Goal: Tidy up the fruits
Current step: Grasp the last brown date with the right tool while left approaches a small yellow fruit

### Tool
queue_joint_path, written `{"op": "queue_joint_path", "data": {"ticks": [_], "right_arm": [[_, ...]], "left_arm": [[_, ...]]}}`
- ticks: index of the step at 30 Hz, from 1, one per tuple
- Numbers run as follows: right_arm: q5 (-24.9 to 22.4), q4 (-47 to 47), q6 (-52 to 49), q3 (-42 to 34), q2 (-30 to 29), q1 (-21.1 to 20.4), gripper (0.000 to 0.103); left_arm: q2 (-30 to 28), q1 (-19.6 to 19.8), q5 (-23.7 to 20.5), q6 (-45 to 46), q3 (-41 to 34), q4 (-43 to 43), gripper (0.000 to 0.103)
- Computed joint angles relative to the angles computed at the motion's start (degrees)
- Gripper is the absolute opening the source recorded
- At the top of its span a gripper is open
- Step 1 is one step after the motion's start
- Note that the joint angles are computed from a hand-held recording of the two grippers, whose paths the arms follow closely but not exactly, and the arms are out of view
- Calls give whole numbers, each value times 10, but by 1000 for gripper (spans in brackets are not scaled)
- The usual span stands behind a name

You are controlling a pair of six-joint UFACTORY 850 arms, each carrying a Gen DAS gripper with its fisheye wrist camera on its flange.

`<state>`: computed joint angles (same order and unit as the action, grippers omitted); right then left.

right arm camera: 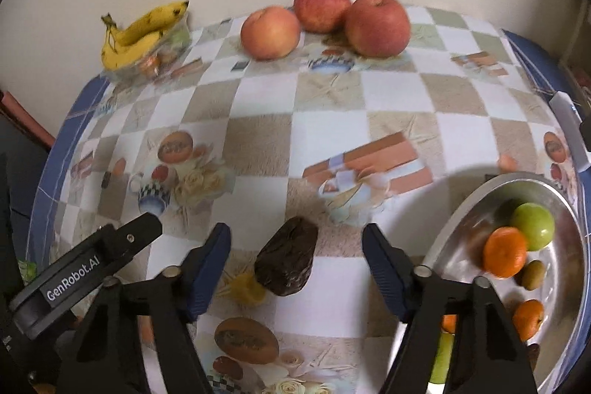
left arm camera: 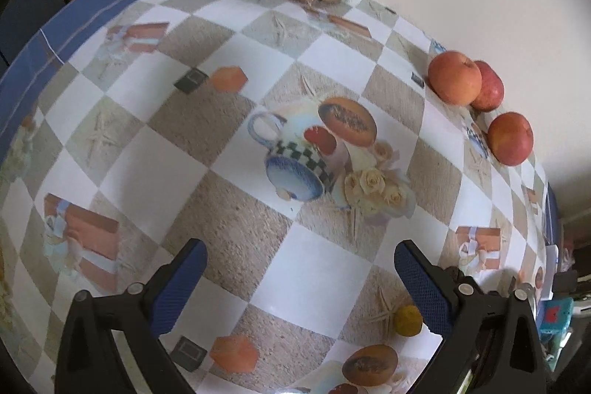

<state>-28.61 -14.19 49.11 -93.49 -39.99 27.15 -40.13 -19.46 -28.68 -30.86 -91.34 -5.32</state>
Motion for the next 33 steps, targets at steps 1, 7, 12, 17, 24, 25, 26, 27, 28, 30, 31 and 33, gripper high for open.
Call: {"op": "queue_joint_path", "data": {"ticks": [1,7,12,17,24,25,26,27,28,30,31,33], "right_arm": [[-3,6,-5,-2,-4,0,69],[-2,48,-30,0,-11,-4,69],[0,41,-20,2,-12,-2,60],[0,49,-32,-1,-16,0,52],[1,67,-46,2,-15,0,40],[-3,64,-43,2,-14,0,40],[-2,68,-44,5,-13,0,40],[0,74,-46,7,-11,-2,40],[1,80,-46,11,-9,-3,40],[-4,75,-34,15,-5,-5,40],[-8,68,-24,16,-3,-5,40],[-12,65,-13,21,0,-8,40]], "left_arm": [[-3,1,-3,12,-1,-15,103],[-10,3,-20,20,-7,-27,103],[-11,4,-23,29,-9,-34,103],[-11,2,-23,62,-9,-66,103],[-18,-6,-31,76,-19,-67,103],[-18,-6,-32,81,-21,-71,103],[-18,-6,-32,86,-20,-76,103],[-17,-7,-31,89,-19,-80,103],[-18,-8,-31,92,-19,-81,103],[-19,-9,-33,96,-23,-81,103],[-20,-11,-34,98,-24,-78,103],[-21,-14,-35,107,-26,-77,103]]}}
